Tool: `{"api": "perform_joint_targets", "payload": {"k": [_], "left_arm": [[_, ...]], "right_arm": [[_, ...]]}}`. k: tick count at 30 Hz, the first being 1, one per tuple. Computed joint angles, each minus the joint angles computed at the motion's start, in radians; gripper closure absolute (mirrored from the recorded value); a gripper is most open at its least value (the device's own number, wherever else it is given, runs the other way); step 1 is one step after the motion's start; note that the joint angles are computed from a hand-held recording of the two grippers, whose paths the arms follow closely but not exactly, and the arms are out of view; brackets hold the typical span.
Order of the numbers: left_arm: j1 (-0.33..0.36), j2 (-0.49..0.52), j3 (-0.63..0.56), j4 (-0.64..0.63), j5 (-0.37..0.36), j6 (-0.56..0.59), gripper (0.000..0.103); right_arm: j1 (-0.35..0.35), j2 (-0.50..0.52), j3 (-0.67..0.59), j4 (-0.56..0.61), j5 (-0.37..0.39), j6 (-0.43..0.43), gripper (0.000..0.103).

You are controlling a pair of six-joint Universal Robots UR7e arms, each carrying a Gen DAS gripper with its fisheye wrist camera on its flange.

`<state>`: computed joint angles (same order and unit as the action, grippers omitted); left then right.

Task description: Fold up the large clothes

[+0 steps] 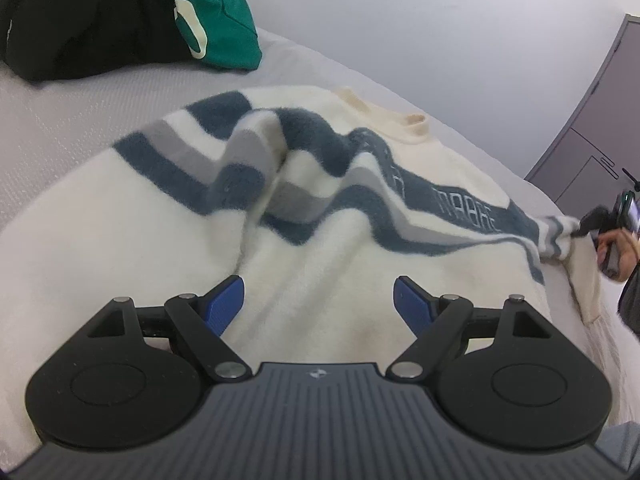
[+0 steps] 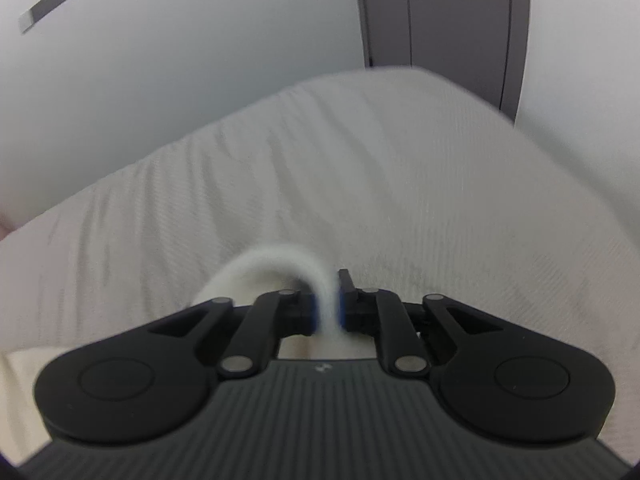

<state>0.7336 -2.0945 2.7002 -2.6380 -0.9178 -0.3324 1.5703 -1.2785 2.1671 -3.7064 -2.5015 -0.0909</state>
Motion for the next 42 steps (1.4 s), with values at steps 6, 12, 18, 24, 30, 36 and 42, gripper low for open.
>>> {"api": "perform_joint_targets", "payload": {"k": [6, 12, 18, 24, 30, 36, 42], "left_arm": [[0.035, 0.067, -0.016, -0.062, -0.003, 0.011, 0.018], [0.010, 0.021, -0.008, -0.022, -0.001, -0.007, 0.018], [-0.081, -0.103, 0.018, 0.087, 0.038, -0.045, 0.018], [-0.153, -0.198, 0.035, 0.184, 0.105, -0.097, 0.018], [-0.185, -0.272, 0.033, 0.280, 0.148, -0.164, 0.018], [-0.209, -0.285, 0.036, 0.315, 0.179, -0.188, 0.018], [-0.170, -0.202, 0.035, 0.230, 0.168, -0.172, 0.018]], "right_arm": [[-0.065, -0.029, 0.061, -0.022, 0.119, 0.063, 0.057], [-0.073, -0.199, 0.199, 0.039, 0.280, 0.122, 0.029], [-0.023, -0.272, 0.358, -0.057, 0.270, -0.052, 0.026], [-0.061, -0.175, 0.480, -0.273, 0.174, -0.104, 0.026], [-0.153, -0.254, 0.579, -0.345, 0.386, -0.105, 0.091], [-0.123, -0.553, 0.554, -0.242, 0.451, -0.190, 0.095], [-0.206, -0.696, 0.394, -0.053, 0.423, -0.210, 0.095]]}}
